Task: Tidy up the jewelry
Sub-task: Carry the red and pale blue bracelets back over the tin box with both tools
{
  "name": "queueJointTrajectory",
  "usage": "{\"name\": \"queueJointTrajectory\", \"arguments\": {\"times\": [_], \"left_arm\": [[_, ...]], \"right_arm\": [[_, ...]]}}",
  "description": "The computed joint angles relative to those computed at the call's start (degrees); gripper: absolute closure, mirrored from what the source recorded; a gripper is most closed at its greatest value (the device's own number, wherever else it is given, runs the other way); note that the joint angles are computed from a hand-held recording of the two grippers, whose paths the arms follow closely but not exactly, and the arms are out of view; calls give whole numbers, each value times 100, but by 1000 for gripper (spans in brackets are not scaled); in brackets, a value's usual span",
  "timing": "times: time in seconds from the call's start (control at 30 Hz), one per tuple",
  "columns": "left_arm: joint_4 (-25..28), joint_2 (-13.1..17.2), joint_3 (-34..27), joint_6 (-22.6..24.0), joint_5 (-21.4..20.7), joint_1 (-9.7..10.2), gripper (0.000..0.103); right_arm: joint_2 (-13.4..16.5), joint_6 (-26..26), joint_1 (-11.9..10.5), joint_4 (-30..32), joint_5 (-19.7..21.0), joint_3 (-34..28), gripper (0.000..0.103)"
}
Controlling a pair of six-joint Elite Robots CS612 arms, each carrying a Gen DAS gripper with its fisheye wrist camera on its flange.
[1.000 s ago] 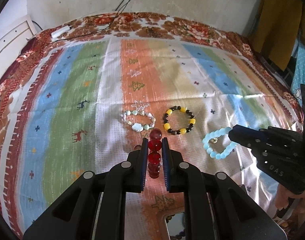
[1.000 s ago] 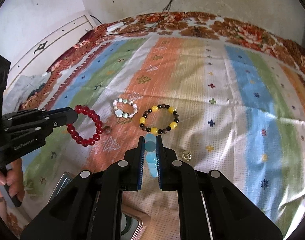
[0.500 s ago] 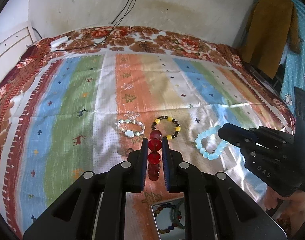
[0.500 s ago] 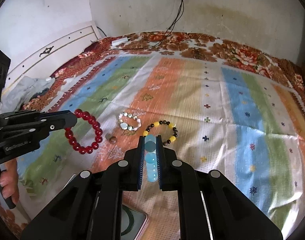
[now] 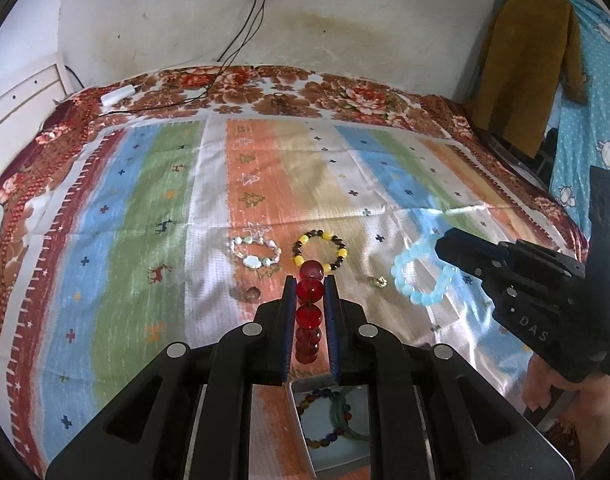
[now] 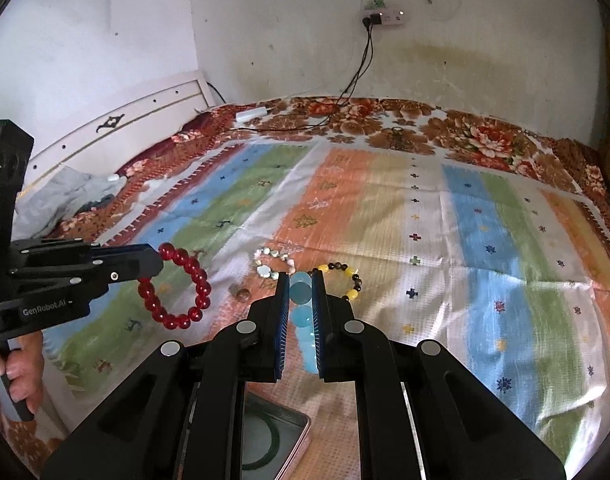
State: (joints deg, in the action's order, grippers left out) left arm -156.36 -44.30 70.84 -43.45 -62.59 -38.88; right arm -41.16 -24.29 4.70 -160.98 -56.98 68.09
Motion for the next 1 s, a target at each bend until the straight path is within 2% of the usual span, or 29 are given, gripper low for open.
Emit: {"name": "queueJointTrajectory", "arguments": {"times": [0.2, 0.47, 0.8, 1.0], "left_arm": [[-270, -72, 209, 46, 9, -75, 90], [-496, -195, 494, 34, 21, -188, 90], [-554, -257, 659, 35, -37, -279, 90], [-549, -260, 689, 44, -63, -322, 90]], "right_arm": [[-101, -51, -46, -272, 184, 235, 91], [-259, -225, -87, -333, 335, 534, 91], [-503, -542, -164, -290, 697, 968, 91], [-625, -755, -184, -217, 754, 1179, 91]]}}
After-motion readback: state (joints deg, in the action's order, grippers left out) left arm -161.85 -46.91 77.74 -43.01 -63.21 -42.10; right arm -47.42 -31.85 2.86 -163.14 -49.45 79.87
